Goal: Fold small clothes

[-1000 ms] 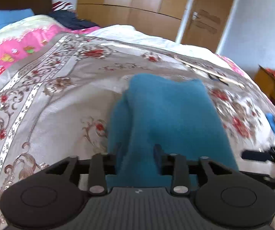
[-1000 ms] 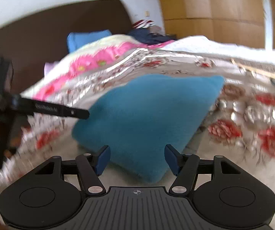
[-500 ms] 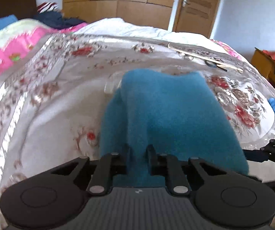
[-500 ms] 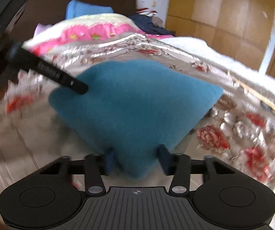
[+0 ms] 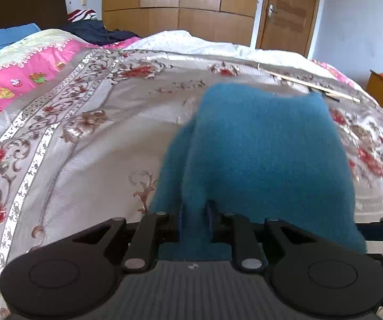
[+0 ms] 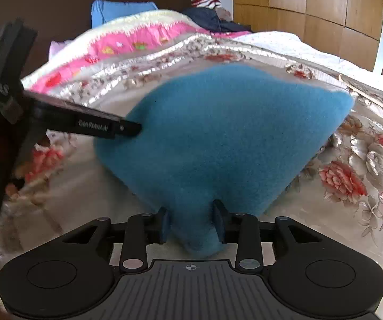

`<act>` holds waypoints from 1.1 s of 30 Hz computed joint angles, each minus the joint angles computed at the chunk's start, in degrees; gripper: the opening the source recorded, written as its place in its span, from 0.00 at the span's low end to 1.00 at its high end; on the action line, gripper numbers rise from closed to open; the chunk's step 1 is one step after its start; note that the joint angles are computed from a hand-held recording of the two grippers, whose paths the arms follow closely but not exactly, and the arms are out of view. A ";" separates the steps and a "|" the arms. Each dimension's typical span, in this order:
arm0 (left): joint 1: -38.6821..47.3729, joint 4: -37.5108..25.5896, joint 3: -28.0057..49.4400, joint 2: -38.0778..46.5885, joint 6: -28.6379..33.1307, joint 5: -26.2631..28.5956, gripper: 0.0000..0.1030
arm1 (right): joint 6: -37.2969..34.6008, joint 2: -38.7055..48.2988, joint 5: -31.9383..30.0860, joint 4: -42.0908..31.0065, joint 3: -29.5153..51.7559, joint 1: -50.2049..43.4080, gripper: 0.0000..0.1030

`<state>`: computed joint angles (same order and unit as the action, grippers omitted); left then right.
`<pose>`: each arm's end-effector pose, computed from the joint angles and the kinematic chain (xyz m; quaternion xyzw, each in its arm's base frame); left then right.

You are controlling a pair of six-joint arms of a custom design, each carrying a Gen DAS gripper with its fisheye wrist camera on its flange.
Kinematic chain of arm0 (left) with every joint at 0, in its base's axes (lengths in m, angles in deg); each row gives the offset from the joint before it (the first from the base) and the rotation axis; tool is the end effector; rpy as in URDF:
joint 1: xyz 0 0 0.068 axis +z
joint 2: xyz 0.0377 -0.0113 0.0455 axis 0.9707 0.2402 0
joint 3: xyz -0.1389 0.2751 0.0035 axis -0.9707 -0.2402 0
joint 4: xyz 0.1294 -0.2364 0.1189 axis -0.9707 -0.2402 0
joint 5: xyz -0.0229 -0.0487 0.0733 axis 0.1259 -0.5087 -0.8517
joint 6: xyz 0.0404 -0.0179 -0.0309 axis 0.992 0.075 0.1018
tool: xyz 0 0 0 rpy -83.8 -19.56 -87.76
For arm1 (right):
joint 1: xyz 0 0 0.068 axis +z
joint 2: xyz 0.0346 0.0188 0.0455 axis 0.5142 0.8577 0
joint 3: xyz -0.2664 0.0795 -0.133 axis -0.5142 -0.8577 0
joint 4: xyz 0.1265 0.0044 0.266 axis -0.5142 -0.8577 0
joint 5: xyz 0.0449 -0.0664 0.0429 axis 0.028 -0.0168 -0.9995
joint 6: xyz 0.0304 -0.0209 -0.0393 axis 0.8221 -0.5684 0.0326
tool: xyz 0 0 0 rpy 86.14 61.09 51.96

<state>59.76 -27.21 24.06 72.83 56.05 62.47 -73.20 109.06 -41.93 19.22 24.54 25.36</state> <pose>0.2649 -0.0672 0.2084 -0.1040 0.9082 -0.0041 0.4054 0.3035 -0.0075 0.2400 -0.3770 0.8422 0.1968 0.3315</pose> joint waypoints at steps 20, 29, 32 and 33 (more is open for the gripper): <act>-0.16 4.20 11.01 9.80 3.70 -2.06 0.33 | 24.95 18.45 3.22 17.36 16.05 3.50 0.45; 2.57 10.66 8.42 13.92 4.44 -1.13 0.36 | 26.13 26.00 4.88 17.77 21.85 7.14 0.49; 2.12 13.88 6.26 13.61 4.98 -1.98 0.37 | 25.40 25.67 4.91 16.75 22.14 7.24 0.50; 1.80 13.74 5.97 13.29 4.28 -2.41 0.37 | 24.68 24.77 5.03 16.61 21.63 7.20 0.51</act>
<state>61.56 -13.47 30.03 86.12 60.33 60.06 -48.52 133.83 -36.90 35.83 46.17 32.57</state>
